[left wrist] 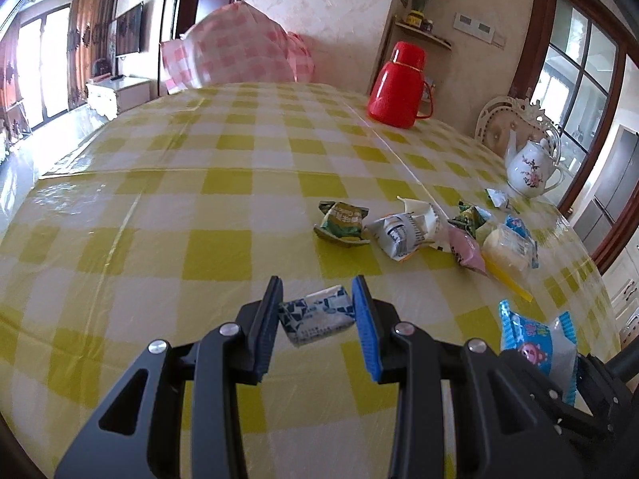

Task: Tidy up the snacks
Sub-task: 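Carry the pastry packet and milk-candy box to the purple box and release both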

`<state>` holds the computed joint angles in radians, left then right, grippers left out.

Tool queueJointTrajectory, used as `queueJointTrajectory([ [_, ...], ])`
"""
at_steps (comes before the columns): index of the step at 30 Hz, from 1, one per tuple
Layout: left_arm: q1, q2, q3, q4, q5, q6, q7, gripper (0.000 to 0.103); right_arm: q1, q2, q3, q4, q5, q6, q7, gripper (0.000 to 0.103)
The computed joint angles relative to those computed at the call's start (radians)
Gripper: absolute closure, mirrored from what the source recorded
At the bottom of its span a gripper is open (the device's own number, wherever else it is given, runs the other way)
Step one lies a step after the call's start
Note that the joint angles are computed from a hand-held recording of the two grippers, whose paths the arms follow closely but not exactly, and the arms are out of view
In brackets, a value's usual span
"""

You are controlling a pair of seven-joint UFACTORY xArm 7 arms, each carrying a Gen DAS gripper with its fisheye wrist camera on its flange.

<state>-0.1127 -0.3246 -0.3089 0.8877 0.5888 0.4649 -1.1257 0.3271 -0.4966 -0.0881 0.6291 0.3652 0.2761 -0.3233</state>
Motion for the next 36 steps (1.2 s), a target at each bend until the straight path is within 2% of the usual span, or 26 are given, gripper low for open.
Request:
queueJointTrajectory([
  [3,0.019,-0.067,-0.032,-0.047,0.042,0.017,-0.057,0.067,0.01,-0.026,0.004,-0.021,0.0,0.0,-0.003,0.047],
  [7,0.033,-0.165,-0.057,-0.111,0.04,0.025,-0.097,0.067,0.033,-0.066,-0.007,-0.047,0.01,0.007,-0.009,0.047],
  [11,0.046,-0.265,-0.103,-0.153,0.035,0.075,-0.109,0.067,0.074,-0.134,-0.028,-0.084,0.04,0.023,-0.023,0.047],
  [24,-0.028,-0.533,-0.137,-0.269,-0.128,0.264,0.028,0.067,0.166,-0.382,-0.021,-0.213,0.079,0.117,0.028,0.047],
  [31,-0.066,-0.716,-0.137,-0.318,-0.188,0.395,0.121,0.067,0.219,-0.5,0.037,-0.255,0.073,0.179,0.075,0.047],
  [36,-0.105,-0.912,-0.127,-0.37,-0.235,0.551,0.202,0.067,0.277,-0.57,0.097,-0.275,0.065,0.222,0.117,0.047],
])
